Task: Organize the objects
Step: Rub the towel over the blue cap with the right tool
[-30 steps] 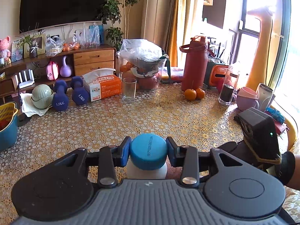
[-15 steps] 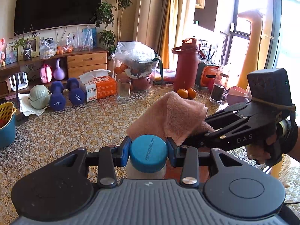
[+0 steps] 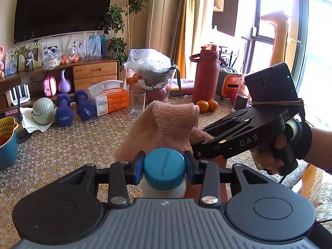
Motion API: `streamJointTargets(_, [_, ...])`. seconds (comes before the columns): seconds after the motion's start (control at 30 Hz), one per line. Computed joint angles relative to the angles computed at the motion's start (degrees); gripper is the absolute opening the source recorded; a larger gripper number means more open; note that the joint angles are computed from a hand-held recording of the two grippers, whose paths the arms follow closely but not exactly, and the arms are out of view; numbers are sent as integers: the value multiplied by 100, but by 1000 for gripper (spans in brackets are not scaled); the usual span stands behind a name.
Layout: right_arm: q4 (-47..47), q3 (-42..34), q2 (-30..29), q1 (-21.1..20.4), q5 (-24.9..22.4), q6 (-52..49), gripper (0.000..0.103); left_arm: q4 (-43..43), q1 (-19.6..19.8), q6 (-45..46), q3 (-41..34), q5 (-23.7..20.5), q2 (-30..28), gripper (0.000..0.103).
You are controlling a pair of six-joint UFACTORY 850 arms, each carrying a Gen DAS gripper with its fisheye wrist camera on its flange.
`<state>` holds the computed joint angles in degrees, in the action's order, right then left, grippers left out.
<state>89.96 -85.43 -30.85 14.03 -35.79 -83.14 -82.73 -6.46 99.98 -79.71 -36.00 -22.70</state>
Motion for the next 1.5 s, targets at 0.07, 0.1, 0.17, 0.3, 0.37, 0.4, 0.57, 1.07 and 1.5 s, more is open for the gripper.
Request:
streamJointTargets(0.07, [-207, -88, -86, -9, 11, 202, 21, -17, -21, 93, 5, 13, 2, 39])
streamJointTargets(0.1, [-346, -133, -126, 3, 64, 318, 21, -18, -31, 120, 4, 16, -1, 39])
streamJointTargets(0.17, [-541, -198, -203, 20, 139, 531, 21, -15, -44, 130, -5, 12, -13, 39])
streamJointTargets(0.3, [-787, -203, -282, 43, 270, 854, 21, 9, -80, 150, -27, 23, -32, 39])
streamJointTargets(0.37, [-1019, -214, -326, 68, 373, 1094, 21, 27, -94, 164, -28, 29, -33, 39])
streamJointTargets(0.4, [-1141, -218, -346, 79, 418, 1230, 21, 30, -102, 176, -32, 36, -36, 39])
streamJointTargets(0.57, [-2203, -247, -406, 178, 653, 2174, 21, 46, -128, 194, -39, 71, -40, 39])
streamJointTargets(1.07, [-1647, 560, 728, 146, 914, 837, 21, 121, -170, 44, -110, 132, -93, 39])
streamJointTargets(1.5, [-742, 831, 791, 447, 1264, 194, 22, 214, -168, -169, -96, 275, -65, 39])
